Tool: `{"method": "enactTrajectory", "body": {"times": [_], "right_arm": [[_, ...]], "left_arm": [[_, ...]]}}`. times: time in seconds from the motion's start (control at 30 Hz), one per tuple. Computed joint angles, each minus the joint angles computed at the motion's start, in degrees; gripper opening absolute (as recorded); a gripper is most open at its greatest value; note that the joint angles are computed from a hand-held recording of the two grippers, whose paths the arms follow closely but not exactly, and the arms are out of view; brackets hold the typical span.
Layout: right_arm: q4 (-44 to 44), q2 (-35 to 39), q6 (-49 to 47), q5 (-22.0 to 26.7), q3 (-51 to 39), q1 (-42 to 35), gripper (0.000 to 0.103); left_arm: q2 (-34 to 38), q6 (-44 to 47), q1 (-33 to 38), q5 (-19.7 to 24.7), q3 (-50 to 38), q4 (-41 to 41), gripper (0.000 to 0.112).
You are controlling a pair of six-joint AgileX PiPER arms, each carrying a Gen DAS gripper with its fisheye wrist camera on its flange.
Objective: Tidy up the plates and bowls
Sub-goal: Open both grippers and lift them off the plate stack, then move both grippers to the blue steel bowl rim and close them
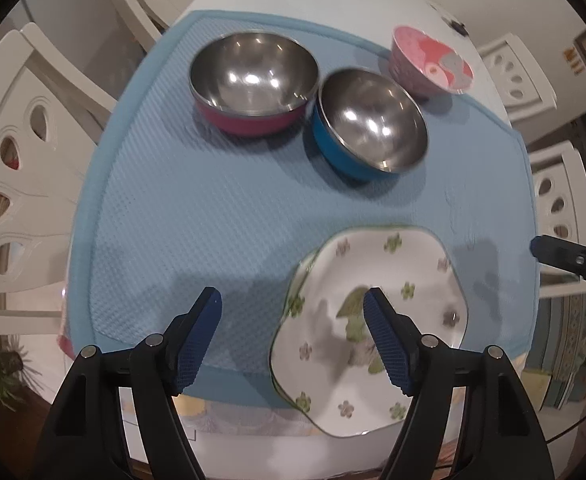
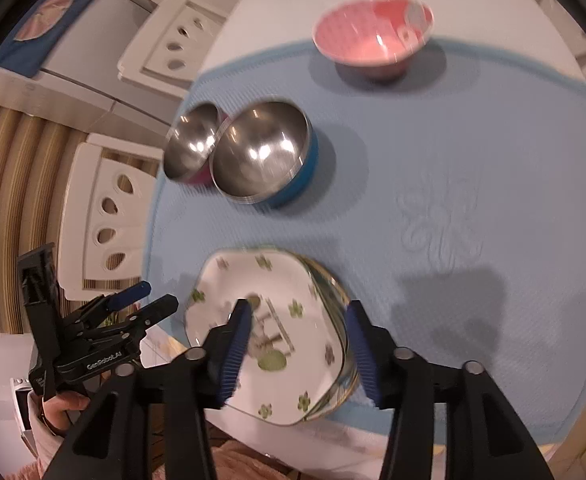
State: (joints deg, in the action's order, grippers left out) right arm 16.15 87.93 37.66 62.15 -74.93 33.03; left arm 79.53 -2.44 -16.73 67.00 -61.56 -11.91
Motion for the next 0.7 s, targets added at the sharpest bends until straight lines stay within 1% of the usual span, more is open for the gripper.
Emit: {"method": "enactTrajectory", "body": {"times": [0.03, 0.1, 0.17, 0.33, 0.47, 0.7], "right_arm": [[-0.1, 0.2, -1.1, 0.6, -1.4, -0.9, 0.053], [0.4, 0.8, -2.7, 1.2, -3.2, -2.4, 0.053], [1.3, 2.2, -4.8, 2.0, -5.7, -4.0, 0.054], [2.4, 7.4, -10.1, 4.0, -11.8, -7.0, 0.054], [4.3, 9.9, -14.0, 4.2, -13.5, -8.8, 0.054], [8.5, 12.1, -20.5, 3.4, -13.7, -11.9, 0.054]], "left_arm": [[0.8, -0.4, 0.3, 0.1, -1.4, 0.2, 0.072], [2.0, -1.8, -0.2, 0.1, -3.3, 1.0, 0.072], [4.7, -3.8, -0.8, 0.4, -6.6, 2.3, 0.072], [9.8, -6.9, -2.3, 0.0, -12.2, 3.2, 0.072], [13.4, -9.9, -4.3, 0.0, -16.0, 4.1, 0.072], [16.3, -15.7, -7.5, 0.7, -19.4, 6.8, 0.072]]}}
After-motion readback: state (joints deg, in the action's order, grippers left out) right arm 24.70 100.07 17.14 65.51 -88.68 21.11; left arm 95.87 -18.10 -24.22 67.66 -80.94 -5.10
